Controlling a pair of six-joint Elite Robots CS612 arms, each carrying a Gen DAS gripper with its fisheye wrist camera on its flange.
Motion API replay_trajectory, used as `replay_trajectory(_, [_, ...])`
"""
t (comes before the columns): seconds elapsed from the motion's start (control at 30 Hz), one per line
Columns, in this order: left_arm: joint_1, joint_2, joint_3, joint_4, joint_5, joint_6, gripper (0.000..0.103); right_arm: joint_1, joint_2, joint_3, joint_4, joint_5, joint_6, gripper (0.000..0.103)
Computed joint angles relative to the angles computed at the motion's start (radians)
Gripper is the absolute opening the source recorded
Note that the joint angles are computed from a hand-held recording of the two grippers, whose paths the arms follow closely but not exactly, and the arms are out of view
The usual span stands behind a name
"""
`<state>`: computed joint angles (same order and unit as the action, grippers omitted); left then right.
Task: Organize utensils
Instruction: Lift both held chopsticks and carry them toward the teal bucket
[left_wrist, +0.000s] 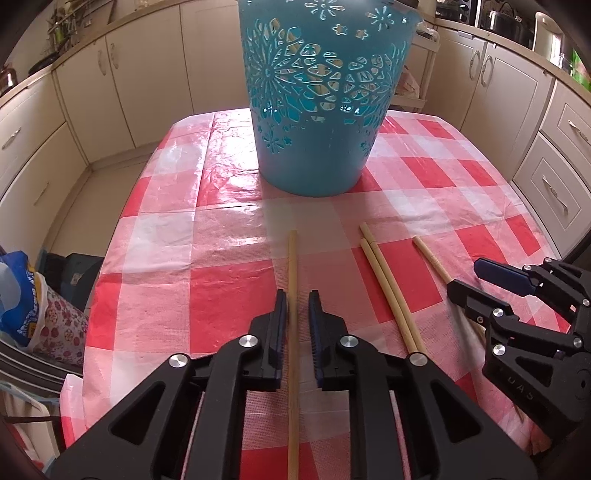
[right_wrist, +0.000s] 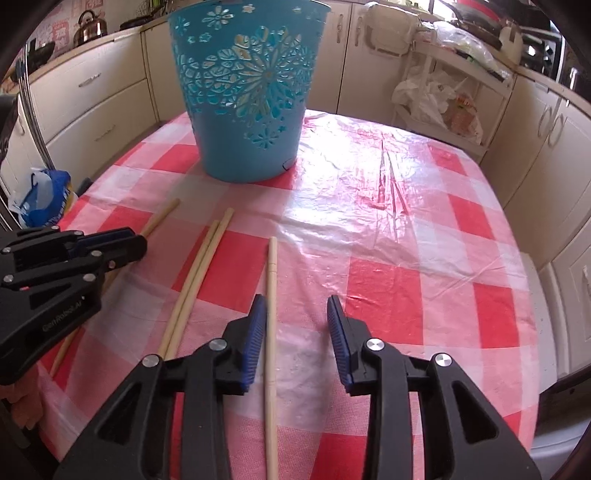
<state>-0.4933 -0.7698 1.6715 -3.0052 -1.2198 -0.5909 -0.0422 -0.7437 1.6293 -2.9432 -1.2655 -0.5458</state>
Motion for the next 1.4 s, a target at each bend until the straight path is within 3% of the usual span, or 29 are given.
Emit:
replay_trajectory(0.13, [-0.006, 0.002, -0.006, 0.008, 0.01, 0.013, 0.021, -0.004, 0.001, -0.006, 0.014, 0.014, -0.001, 0.034])
replay_trajectory(0.23, [-0.007, 0.003, -0.006, 0.006, 0.011, 0.01, 0.021, -0.001, -0.001, 0.0, 0.007, 0.018, -0.035, 0.021])
replay_trajectory(0.3, [-0.004, 0.002, -0.004, 0.003, 0.009, 0.008, 0.008, 0.004, -0.004, 0.011, -0.01, 0.017, -0.062, 0.009])
replay_trajectory(0.37, [0.004, 0.001, 0.003, -0.019, -0.018, 0.003, 0.005, 0.009, -0.005, 0.018, -0.023, 0.012, -0.063, 0.006])
replay_trajectory(0.47, [0.011, -0.004, 0.022, -0.066, -0.044, -0.012, 0.005, -0.015, -0.004, -0.005, 0.074, 0.109, 0.027, 0.006])
replay_trajectory(0.57, [0.015, -0.012, 0.049, -0.158, -0.063, -0.017, 0.005, -0.052, 0.004, -0.027, 0.16, 0.258, 0.121, 0.006])
replay_trajectory(0.73, [0.022, -0.031, 0.083, -0.32, -0.071, -0.006, 0.005, -0.093, 0.021, -0.032, 0.147, 0.429, 0.219, 0.006])
replay_trajectory(0.8, [0.024, -0.039, 0.089, -0.376, -0.063, 0.005, 0.005, -0.102, 0.028, -0.036, 0.132, 0.465, 0.253, 0.006])
replay_trajectory(0.97, [0.033, -0.049, 0.063, -0.504, -0.044, 0.06, 0.005, -0.107, 0.038, -0.048, 0.125, 0.487, 0.299, 0.006])
replay_trajectory(1.4, [0.085, 0.004, -0.144, -0.674, -0.005, 0.091, 0.005, -0.105, 0.034, -0.038, 0.121, 0.488, 0.27, 0.006])
